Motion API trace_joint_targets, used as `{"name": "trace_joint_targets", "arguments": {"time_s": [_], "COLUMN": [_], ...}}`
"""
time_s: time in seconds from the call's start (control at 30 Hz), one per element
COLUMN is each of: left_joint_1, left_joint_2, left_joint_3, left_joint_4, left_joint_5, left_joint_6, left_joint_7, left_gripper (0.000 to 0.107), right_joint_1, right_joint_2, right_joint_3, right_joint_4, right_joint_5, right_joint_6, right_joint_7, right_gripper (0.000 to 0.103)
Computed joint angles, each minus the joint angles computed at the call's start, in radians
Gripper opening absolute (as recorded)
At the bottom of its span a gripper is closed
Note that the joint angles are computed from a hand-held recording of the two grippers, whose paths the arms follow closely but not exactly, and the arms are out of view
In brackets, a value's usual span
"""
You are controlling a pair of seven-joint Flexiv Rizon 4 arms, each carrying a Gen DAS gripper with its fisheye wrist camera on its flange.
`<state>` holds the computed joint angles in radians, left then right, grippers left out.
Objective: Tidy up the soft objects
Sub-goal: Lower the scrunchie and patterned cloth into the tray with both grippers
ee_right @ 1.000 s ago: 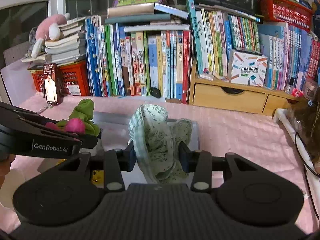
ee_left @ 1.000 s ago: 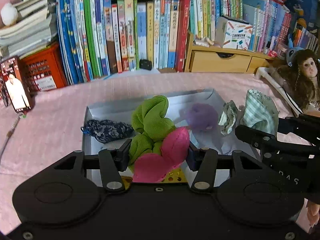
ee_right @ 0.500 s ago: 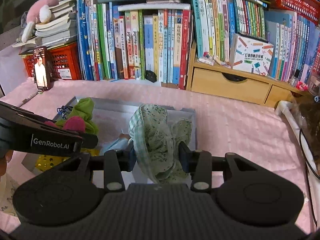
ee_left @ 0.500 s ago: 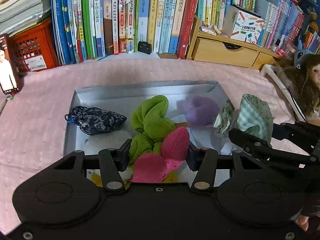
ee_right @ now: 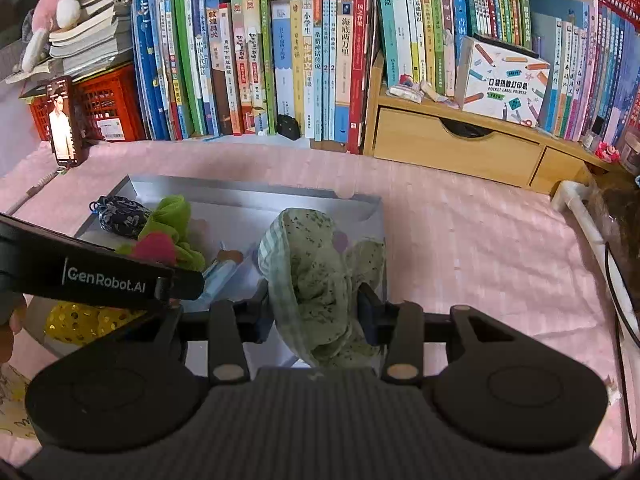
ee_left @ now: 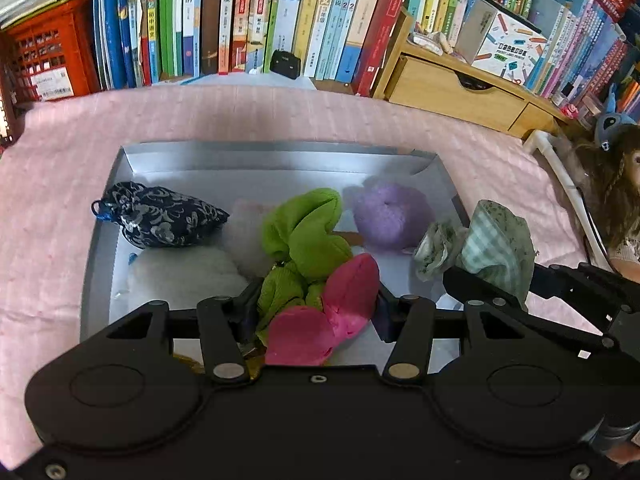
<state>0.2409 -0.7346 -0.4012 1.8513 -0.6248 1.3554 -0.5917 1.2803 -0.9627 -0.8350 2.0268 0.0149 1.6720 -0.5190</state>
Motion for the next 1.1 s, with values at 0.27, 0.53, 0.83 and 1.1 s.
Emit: {"name": "trace_joint_targets", "arguments": {"time_s": [0.27,0.53,0.83,1.1], "left_joint_1": [-0.03,-0.049,-0.049,-0.049], "left_joint_2": [-0.014,-0.044,-0.058,-0.059], "left_joint_3": [0.046,0.091,0.109,0.108], "left_joint_4": [-0.026,-0.076,-0.104,-0.104], "left_joint_5": [0.023,0.061,0.08,0.092], "left_joint_6": [0.0,-0.016,-0.051,-0.052], "left_joint_7": [-0.041,-0.118,-0.156,-0.157], "left_gripper": [0.051,0.051,0.052,0.053], "right_joint_1": [-0.044,-0.106,-0.212,-0.21], "right_joint_2": [0.008,0.032,0.07,0.075], "right_joint_3": [0.054,0.131,0.259,0.246], "right_joint_4": [-0.017,-0.038,-0.081,-0.072], "right_joint_5": [0.016,0.026,0.059,0.046], "right_joint_6": [0.043,0.095,0.092,0.064], "right_joint_7": [-0.026,-0.088,-0.133,-0.085], "right_gripper": [0.052,0.052,0.053,0.054]}}
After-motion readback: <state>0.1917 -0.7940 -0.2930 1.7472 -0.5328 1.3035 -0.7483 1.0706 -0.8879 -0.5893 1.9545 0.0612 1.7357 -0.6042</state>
